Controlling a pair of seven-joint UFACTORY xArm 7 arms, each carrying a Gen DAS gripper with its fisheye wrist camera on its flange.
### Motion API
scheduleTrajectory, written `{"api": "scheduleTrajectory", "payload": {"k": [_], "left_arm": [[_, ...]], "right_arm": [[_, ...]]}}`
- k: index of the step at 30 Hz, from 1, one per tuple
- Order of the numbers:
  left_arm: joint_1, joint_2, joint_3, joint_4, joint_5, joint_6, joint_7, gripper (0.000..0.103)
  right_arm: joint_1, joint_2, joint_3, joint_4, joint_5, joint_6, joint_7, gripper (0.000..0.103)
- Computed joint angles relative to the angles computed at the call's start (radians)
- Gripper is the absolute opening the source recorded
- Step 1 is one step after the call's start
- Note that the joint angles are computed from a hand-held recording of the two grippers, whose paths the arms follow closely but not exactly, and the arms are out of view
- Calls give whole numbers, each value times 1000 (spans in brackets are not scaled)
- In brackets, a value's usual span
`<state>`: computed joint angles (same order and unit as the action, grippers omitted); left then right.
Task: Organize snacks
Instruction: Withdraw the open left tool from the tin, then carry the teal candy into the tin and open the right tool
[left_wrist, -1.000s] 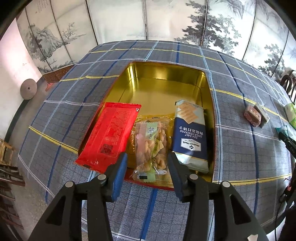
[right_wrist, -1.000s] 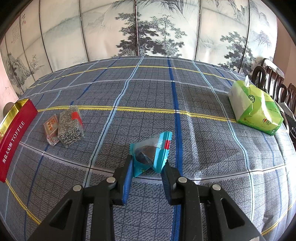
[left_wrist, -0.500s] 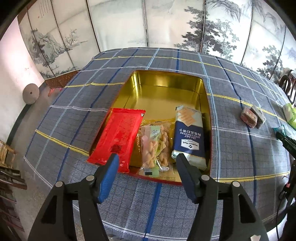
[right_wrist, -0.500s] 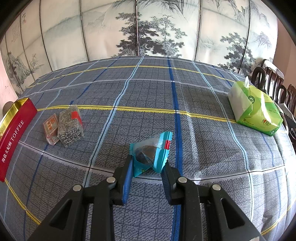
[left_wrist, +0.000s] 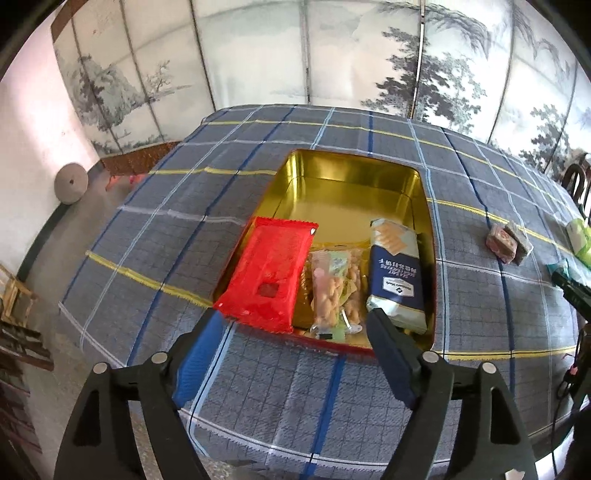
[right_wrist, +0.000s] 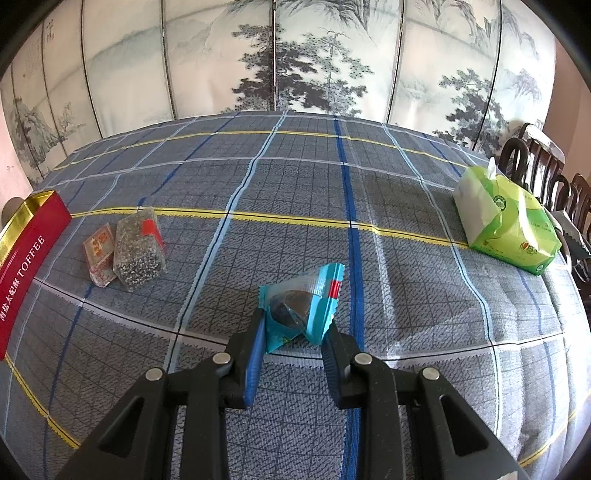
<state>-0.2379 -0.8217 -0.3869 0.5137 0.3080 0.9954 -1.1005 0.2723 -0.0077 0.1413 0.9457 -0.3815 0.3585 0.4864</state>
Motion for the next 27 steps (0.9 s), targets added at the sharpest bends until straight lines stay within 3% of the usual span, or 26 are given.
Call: {"api": "scheduleTrajectory", "payload": {"k": [7, 14, 27], "left_arm": [[-6, -67, 1, -33, -14, 19, -15, 82], [-10, -122, 4, -66, -36, 53, -32, 83], [-11, -263, 21, -126, -66, 141, -19, 83]], "right_arm": [[21, -17, 19, 16, -14, 33, 43, 28], [80, -29, 59, 51, 116, 21, -43, 28], [268, 117, 141, 287, 295, 63, -221, 28]]}}
